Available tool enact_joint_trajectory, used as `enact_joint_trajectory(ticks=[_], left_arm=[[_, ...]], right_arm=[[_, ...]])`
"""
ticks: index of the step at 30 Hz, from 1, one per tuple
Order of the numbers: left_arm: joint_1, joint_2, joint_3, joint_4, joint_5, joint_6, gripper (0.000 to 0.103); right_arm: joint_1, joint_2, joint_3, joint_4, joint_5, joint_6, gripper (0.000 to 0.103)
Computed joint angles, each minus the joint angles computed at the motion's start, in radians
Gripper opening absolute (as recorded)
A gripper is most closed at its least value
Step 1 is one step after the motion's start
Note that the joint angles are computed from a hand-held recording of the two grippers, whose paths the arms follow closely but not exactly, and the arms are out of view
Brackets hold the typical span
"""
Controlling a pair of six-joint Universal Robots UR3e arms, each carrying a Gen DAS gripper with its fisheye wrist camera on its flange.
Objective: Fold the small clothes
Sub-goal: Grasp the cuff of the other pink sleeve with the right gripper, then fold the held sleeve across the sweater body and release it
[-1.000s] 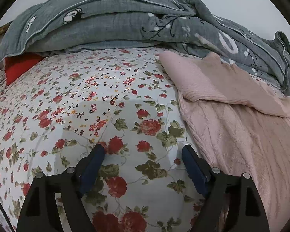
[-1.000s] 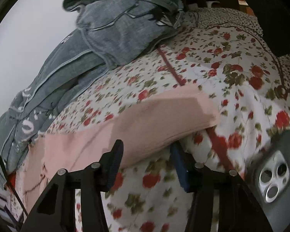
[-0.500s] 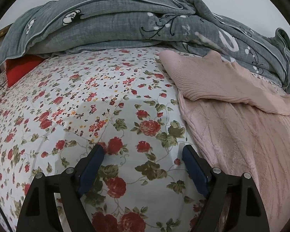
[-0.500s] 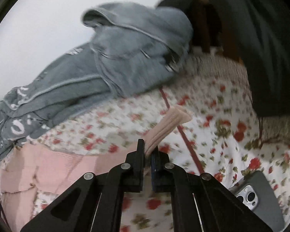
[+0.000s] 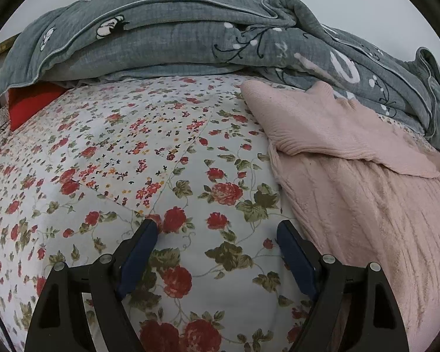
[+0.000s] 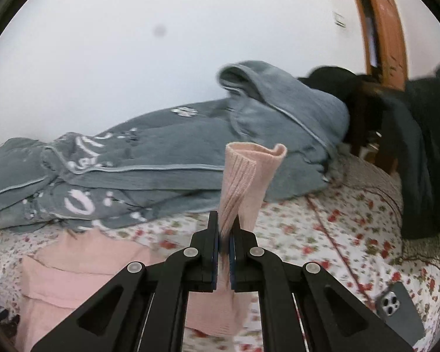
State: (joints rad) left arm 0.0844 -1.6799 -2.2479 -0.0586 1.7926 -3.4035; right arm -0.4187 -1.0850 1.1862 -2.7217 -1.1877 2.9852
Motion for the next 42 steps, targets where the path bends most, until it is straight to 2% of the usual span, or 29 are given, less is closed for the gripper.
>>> enact_joint_trajectory(ticks=[5,9,11,15,17,21,23,24,26,27,28,30,32,37,42], left_arm=[[-0.002,0.064,-0.027,-0.018,0.024,0.018,0.083],[-0.007,0.120,-0.074,0.002,0.113,0.069,0.083],[0.024,0.185,-0.131,0.018,0.097,0.102,0.083],[0.135,0.355,-0.221,-0.060,0.004,0.154,0.083],[0.167,0.410,-0.252,-0.079,-0.003,0.190,0.083],[0.168,0.438,-0.277,-0.067,0.055,0.240,0.083],[0.176,0.454,-0.263,-0.100,0.051,0.248,0.083],[0.184,0.461,-0.257,-0.112,0.036,0.250,0.083],[0.196,0.464,-0.230,-0.138,-0.010,0.243,0.083],[0.198,0.454,-0.204,-0.154,-0.037,0.232,0.083],[0.191,0.437,-0.180,-0.164,-0.056,0.221,0.083],[0.157,0.378,-0.124,-0.158,-0.080,0.206,0.083],[0.107,0.293,-0.047,-0.146,-0.085,0.185,0.083],[0.074,0.117,0.124,-0.123,-0.204,0.147,0.081],[0.063,-0.081,0.334,-0.133,-0.239,0.107,0.054]], right_arm=[[0.172,0.005,-0.030,-0.017,-0.058,0.041,0.005],[0.347,0.064,-0.113,0.003,-0.093,0.076,0.005],[0.431,0.117,-0.186,0.027,-0.110,0.083,0.005],[0.623,0.279,-0.372,0.094,-0.137,0.093,0.005],[0.698,0.364,-0.445,0.113,-0.157,0.084,0.006],[0.790,0.562,-0.684,0.292,-0.194,0.069,0.007],[0.801,0.594,-0.726,0.378,-0.160,0.035,0.012],[0.799,0.584,-0.705,0.405,-0.128,0.006,0.015],[0.777,0.495,-0.537,0.331,-0.091,-0.035,0.017],[0.758,0.429,-0.433,0.277,-0.077,-0.044,0.024],[0.738,0.374,-0.328,0.198,-0.063,-0.043,0.041],[0.659,0.224,-0.119,0.115,0.003,-0.055,0.059],[0.568,0.098,0.073,0.005,0.061,-0.072,0.060],[0.318,-0.166,0.373,0.057,0.126,-0.223,0.061],[0.072,-0.340,0.647,0.075,0.198,-0.420,0.061]])
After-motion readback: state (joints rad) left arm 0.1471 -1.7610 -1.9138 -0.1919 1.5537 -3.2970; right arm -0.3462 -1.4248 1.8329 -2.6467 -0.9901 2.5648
